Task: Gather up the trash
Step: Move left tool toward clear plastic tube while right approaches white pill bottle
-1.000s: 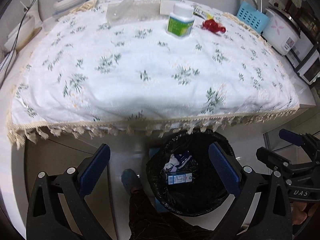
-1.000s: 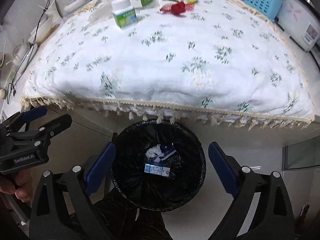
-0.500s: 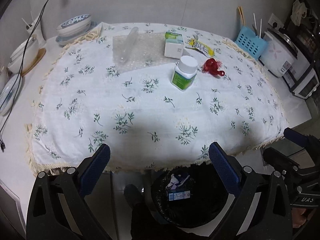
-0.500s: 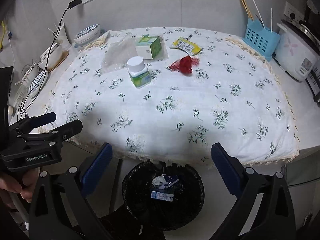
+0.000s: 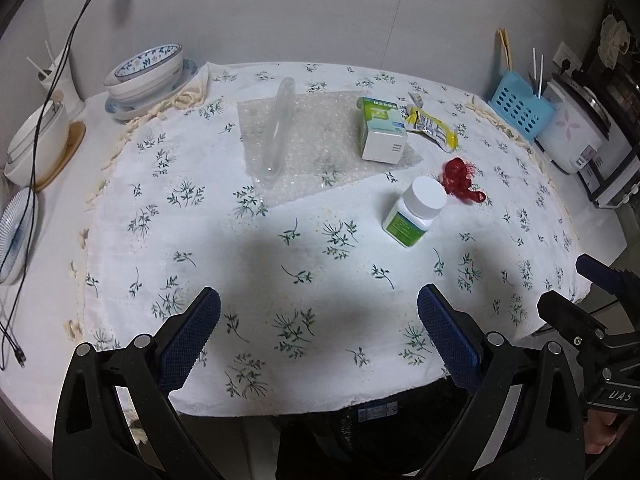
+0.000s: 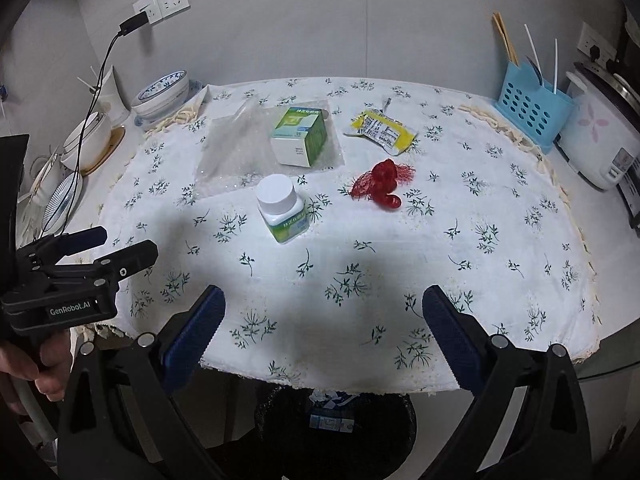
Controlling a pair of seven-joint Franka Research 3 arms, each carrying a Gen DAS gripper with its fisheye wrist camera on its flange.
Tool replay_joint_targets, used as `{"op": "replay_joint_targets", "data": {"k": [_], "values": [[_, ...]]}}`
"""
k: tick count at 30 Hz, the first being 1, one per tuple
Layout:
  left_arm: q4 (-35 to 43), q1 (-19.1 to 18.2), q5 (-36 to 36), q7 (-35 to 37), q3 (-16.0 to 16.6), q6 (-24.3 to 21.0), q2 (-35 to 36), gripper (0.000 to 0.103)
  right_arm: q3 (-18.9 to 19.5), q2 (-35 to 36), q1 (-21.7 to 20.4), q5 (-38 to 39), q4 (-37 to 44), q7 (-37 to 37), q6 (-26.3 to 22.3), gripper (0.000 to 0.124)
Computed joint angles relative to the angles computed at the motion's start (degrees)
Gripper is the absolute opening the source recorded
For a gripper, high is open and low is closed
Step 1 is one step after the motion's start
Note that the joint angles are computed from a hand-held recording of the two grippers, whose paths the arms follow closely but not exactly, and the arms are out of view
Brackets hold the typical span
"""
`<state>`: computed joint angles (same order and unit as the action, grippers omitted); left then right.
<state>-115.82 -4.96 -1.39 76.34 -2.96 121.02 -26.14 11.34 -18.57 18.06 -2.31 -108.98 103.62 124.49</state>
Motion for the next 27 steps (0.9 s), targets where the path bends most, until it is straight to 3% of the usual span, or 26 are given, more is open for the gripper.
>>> {"op": "replay_joint_targets", "data": {"k": [13,27], "values": [[12.8,4.5,-3.5,7.4,2.2,-0.7,14.8,0.097,0.2,10.8,2.2,-5.7,10.4,6.2,-2.9,0.095],[34.0,8.9,-0.5,10.9,-1.6,-5.2,35.3,0.094,-2.4,19.6,5.9,-7.5,17.2,11.3,-6.5,0.095]]}}
